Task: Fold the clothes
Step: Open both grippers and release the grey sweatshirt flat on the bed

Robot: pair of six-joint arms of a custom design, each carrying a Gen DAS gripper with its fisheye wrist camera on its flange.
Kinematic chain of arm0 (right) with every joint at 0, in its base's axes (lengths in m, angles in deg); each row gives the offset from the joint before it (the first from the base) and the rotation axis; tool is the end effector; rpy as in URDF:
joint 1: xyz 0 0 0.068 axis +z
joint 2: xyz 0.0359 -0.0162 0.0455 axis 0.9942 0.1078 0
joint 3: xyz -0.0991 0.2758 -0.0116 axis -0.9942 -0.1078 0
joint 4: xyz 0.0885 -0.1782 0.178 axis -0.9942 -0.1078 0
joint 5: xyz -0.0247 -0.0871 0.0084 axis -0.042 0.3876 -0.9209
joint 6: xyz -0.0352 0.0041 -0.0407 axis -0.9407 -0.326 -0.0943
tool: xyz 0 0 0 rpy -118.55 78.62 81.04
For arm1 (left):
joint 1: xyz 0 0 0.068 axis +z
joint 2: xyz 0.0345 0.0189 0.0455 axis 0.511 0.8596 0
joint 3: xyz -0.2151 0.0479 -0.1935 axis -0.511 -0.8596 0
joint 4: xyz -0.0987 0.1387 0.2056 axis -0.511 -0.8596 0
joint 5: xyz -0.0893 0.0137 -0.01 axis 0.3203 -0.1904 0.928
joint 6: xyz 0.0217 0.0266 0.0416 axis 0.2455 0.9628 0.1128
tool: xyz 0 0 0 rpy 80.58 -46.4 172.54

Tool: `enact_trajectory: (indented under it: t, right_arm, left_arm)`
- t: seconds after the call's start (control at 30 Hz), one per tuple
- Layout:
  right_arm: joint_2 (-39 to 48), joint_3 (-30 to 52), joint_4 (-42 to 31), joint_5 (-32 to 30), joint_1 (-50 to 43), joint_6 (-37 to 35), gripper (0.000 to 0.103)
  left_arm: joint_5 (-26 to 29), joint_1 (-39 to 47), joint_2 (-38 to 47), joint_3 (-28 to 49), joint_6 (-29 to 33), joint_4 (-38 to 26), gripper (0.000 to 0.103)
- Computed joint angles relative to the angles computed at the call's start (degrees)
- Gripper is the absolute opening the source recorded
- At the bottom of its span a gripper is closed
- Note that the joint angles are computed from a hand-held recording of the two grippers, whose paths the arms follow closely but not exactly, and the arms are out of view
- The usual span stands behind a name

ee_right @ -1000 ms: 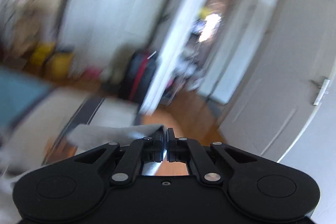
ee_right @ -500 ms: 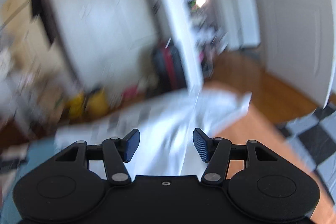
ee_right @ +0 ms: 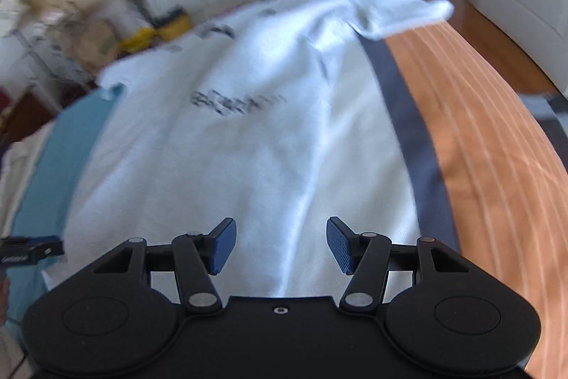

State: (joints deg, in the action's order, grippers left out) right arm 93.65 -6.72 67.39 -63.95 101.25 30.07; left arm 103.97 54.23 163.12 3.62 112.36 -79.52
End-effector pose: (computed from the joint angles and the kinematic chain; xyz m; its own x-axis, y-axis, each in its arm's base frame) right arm 0.2206 0.0615 0.0926 -0.7061 0.4691 -0.5305 0.3986 0.8824 0.2498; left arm 0.3729 0.1418 0.1184 -0.8000 0.3446 -0.4911 0.4994 0.8362 -0.2267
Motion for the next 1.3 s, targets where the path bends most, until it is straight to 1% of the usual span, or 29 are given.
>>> enact_trajectory:
  t: [0.07, 0.17, 0.23, 0.27, 0.3, 0.37, 0.4, 0.47, 0.57, 0.63, 0.67, 0.73, 0.77, 0.8, 0.83, 0.9, 0.93, 0.97, 1.03, 1.1, 1.13, 1.17, 1.23, 1.27, 1.3]
  right_arm:
    - [0.5, 0.8, -0.9, -0.5, 0.4, 0.7, 0.062]
    - [1.2, 0.6, -0.8, -5.9, 0.4, 0.8, 0.062]
    - [2.6, -0.2, 1.0, -9.7, -0.1, 0.2, 0.062]
    - [4.0, -0.2, 1.7, -12.1, -0.7, -0.3, 0.065]
    - [6.0, 0.5, 1.5, -14.1, -1.0, -0.9, 0.070]
    - [10.3, 2.9, -0.2, -17.0, -1.1, -2.8, 0.074]
    - [11.6, 3.9, -0.9, -16.8, -0.4, -3.9, 0.077]
    - [12.3, 5.1, -1.4, -14.4, 1.6, -3.9, 0.081]
    - [13.4, 7.3, -3.2, -10.9, 4.0, -3.7, 0.081]
    - [14.0, 8.4, -4.5, -8.3, 5.8, -4.2, 0.079]
    - [14.2, 9.0, -5.5, -6.8, 6.7, -4.5, 0.076]
    - [14.3, 10.3, -8.2, -3.6, 8.0, -5.6, 0.059]
    - [13.9, 10.6, -9.4, -2.0, 8.6, -6.7, 0.037]
    - [13.1, 10.5, -9.8, -1.0, 9.0, -7.5, 0.007]
    - [11.7, 10.2, -10.8, -0.2, 9.1, -7.2, 0.003]
    - [7.8, 9.7, -14.7, 2.3, 9.2, -4.8, 0.003]
    - [4.8, 9.1, -16.9, 5.3, 10.1, -3.3, 0.003]
    - [-0.3, 7.7, -19.6, 9.3, 11.4, -0.9, 0.003]
    - [-11.6, 5.4, -27.5, 16.6, 13.9, 4.9, 0.003]
    - [-15.4, 5.4, -36.4, 21.7, 15.6, 9.4, 0.002]
    - [-16.1, 5.0, -38.8, 22.4, 15.3, 10.4, 0.002]
    - [-16.5, 3.9, -38.9, 21.6, 14.0, 10.1, 0.002]
    - [-15.2, 1.4, -36.4, 20.0, 10.6, 8.1, 0.001]
    - [-14.9, 0.0, -34.5, 18.5, 8.3, 6.6, 0.001]
    - [-15.5, -2.1, -31.4, 15.5, 5.1, 4.6, 0.001]
  left_arm:
    - [1.8, 0.6, 0.8, 1.2, -0.4, -1.9, 0.054]
    - [4.0, 1.5, 1.1, 3.7, -1.6, -5.9, 0.054]
    - [4.8, 1.8, 0.7, 3.7, 0.5, -7.8, 0.054]
    - [4.5, 1.7, 0.3, 3.1, 1.6, -7.8, 0.055]
    - [3.6, 1.3, -0.1, 2.1, 2.6, -7.0, 0.057]
    - [1.8, 0.5, -0.6, 0.4, 3.1, -5.3, 0.060]
    - [1.2, 0.1, -0.7, -0.1, 3.0, -4.6, 0.060]
    - [0.8, -0.6, -0.7, -0.7, 2.6, -3.7, 0.062]
    - [1.0, -0.7, -1.1, -1.3, 2.4, -3.2, 0.062]
    - [1.1, -0.4, -1.2, -1.5, 2.5, -3.1, 0.062]
    - [1.1, -0.3, -1.1, -1.6, 2.5, -2.9, 0.063]
    - [1.0, -0.2, -1.1, -1.7, 2.4, -2.5, 0.063]
    - [1.0, -0.3, -1.1, -1.9, 2.4, -2.3, 0.063]
    - [0.8, -0.5, -1.3, -2.2, 2.1, -1.7, 0.063]
    - [0.6, -0.8, -1.6, -2.6, 1.9, -0.9, 0.063]
    - [0.9, -0.8, -3.4, -4.5, 2.6, 1.2, 0.063]
    - [1.3, -0.8, -4.4, -5.5, 3.2, 2.4, 0.063]
    - [2.0, -0.5, -5.7, -6.7, 3.9, 3.6, 0.063]
    - [4.3, 0.6, -8.7, -9.8, 6.9, 5.7, 0.063]
    - [6.5, 1.6, -10.7, -12.0, 9.5, 6.3, 0.071]
    - [7.3, 1.9, -11.0, -12.6, 10.6, 5.5, 0.072]
    - [7.6, 2.0, -11.0, -12.8, 11.6, 4.3, 0.072]
    - [7.7, 2.1, -10.8, -13.3, 13.7, 2.0, 0.072]
    - [6.7, 1.8, -11.2, -14.3, 14.6, 2.2, 0.072]
    - [5.6, 1.4, -12.1, -16.0, 15.2, 3.7, 0.072]
